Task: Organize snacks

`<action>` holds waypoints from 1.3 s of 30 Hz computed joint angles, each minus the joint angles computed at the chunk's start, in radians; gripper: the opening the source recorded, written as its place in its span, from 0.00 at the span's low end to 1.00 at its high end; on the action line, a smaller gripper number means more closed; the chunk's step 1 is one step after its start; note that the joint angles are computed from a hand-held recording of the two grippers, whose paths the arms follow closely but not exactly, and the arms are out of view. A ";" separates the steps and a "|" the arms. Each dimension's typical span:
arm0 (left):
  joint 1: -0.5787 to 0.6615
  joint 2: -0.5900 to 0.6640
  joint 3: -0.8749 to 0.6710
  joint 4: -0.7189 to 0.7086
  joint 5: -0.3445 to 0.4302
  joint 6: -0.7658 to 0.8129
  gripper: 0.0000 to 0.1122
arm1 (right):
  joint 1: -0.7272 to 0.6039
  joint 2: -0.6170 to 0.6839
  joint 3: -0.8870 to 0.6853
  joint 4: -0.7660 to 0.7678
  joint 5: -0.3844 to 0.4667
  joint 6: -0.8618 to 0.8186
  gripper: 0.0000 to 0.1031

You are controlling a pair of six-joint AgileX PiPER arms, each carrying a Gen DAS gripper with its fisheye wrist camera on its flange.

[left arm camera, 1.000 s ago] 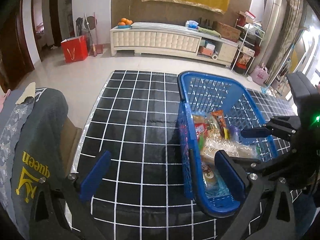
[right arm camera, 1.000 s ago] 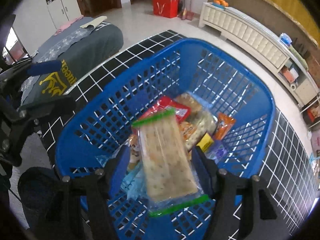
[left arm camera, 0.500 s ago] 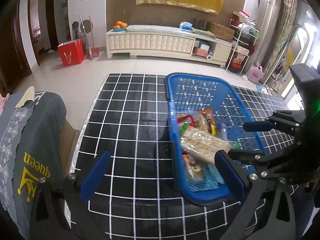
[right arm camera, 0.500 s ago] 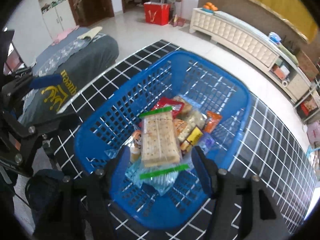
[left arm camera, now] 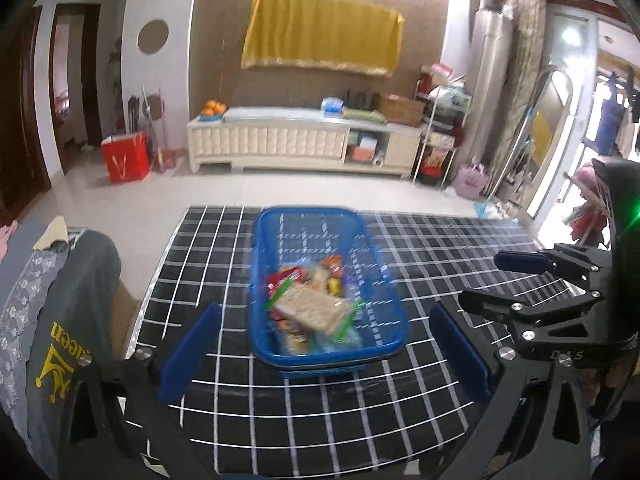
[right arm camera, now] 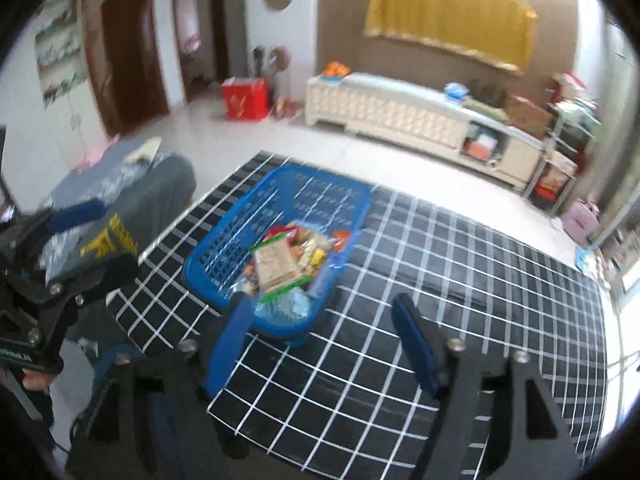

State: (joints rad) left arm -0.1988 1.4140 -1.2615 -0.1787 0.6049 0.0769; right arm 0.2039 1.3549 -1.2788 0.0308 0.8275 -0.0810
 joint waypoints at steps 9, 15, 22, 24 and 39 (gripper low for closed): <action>-0.261 -0.182 0.053 0.374 -0.021 -0.413 0.92 | -0.038 -0.337 0.160 -0.178 -0.060 0.216 1.00; -0.447 -0.254 0.071 0.634 0.025 -0.665 0.92 | 0.000 -0.471 0.220 -0.295 -0.049 0.323 1.00; -0.611 -0.288 0.088 0.854 0.101 -0.854 0.92 | 0.037 -0.569 0.247 -0.334 0.005 0.359 1.00; -0.645 -0.288 0.091 0.886 0.124 -0.884 0.92 | 0.066 -0.582 0.256 -0.370 0.013 0.398 1.00; -0.715 -0.298 0.115 0.917 0.147 -0.922 0.91 | 0.189 -0.654 0.272 -0.497 0.104 0.545 1.00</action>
